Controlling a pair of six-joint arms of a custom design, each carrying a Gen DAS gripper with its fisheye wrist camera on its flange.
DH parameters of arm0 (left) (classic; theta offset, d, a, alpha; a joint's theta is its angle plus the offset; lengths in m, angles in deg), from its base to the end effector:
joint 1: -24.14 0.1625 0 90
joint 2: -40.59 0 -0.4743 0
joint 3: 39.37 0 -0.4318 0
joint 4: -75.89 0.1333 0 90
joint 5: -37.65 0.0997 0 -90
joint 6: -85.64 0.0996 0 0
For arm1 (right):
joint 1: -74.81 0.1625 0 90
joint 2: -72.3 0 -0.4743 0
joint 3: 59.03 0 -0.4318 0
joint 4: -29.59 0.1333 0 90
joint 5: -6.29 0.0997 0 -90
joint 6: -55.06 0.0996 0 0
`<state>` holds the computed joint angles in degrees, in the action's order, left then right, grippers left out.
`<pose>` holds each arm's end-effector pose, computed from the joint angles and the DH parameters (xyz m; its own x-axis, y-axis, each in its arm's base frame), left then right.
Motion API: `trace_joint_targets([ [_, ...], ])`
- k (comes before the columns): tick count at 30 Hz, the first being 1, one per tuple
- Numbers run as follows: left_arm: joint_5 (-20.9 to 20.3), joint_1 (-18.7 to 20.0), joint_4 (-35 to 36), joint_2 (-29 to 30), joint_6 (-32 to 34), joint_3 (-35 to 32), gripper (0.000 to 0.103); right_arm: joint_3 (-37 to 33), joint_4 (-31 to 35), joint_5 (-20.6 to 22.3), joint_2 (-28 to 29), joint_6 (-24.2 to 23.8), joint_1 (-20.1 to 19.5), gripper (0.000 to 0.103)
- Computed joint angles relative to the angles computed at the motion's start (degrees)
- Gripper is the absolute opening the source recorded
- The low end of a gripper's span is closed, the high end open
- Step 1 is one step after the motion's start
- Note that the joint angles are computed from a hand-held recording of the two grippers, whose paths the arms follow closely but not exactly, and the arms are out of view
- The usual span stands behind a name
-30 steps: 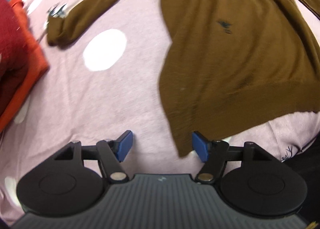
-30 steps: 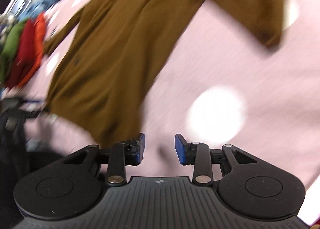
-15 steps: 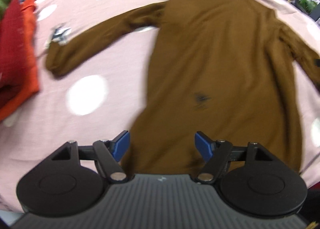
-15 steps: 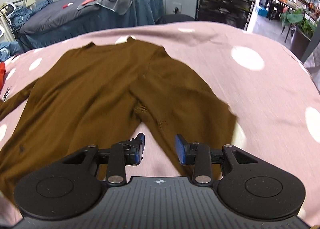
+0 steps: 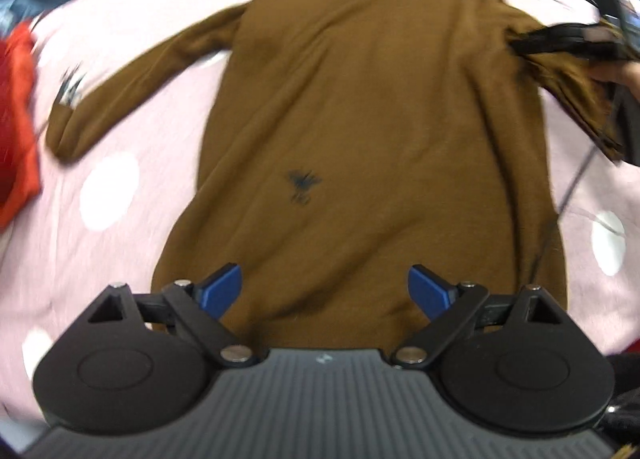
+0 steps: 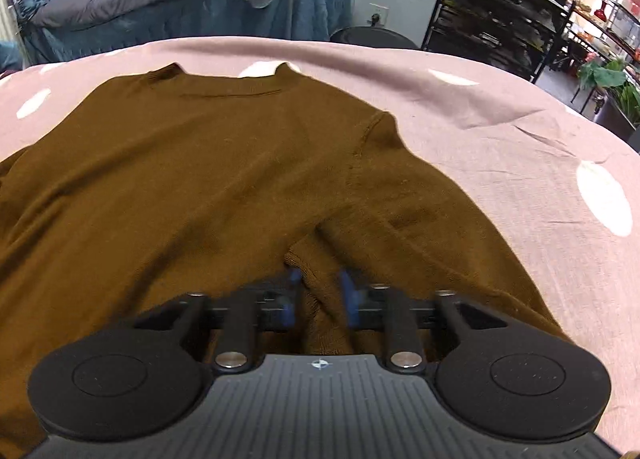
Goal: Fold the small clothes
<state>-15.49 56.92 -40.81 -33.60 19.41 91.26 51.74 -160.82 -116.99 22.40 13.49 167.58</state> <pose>-0.2444 -0.3870 0.1404 -0.7419 -0.0941 -0.6639 0.1268 0.9526 -0.2767 0.1098 -0.6410 0.1474 -0.6126 -0.2803 0.7390 -0.5932 0.7810 -0.1955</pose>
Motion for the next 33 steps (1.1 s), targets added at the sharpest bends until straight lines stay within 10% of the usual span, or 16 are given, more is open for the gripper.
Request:
trace_joint_targets([
  [9, -0.26, 1.77, -6.65, 3.47, 6.73, -1.24, 0.091, 5.21, 2.19, 9.33, -15.46, 13.58, -2.52, 0.006],
  [20, -2.10, 5.63, -21.49, 13.91, 24.95, -7.95, 0.091, 5.28, -4.43, 0.74, -33.12, 16.76, -10.21, 0.005],
  [33, -14.12, 6.20, -19.21, 23.96, 41.25, -15.68, 0.094, 0.55, -10.48, -1.05, -30.41, 12.11, -11.99, 0.004],
])
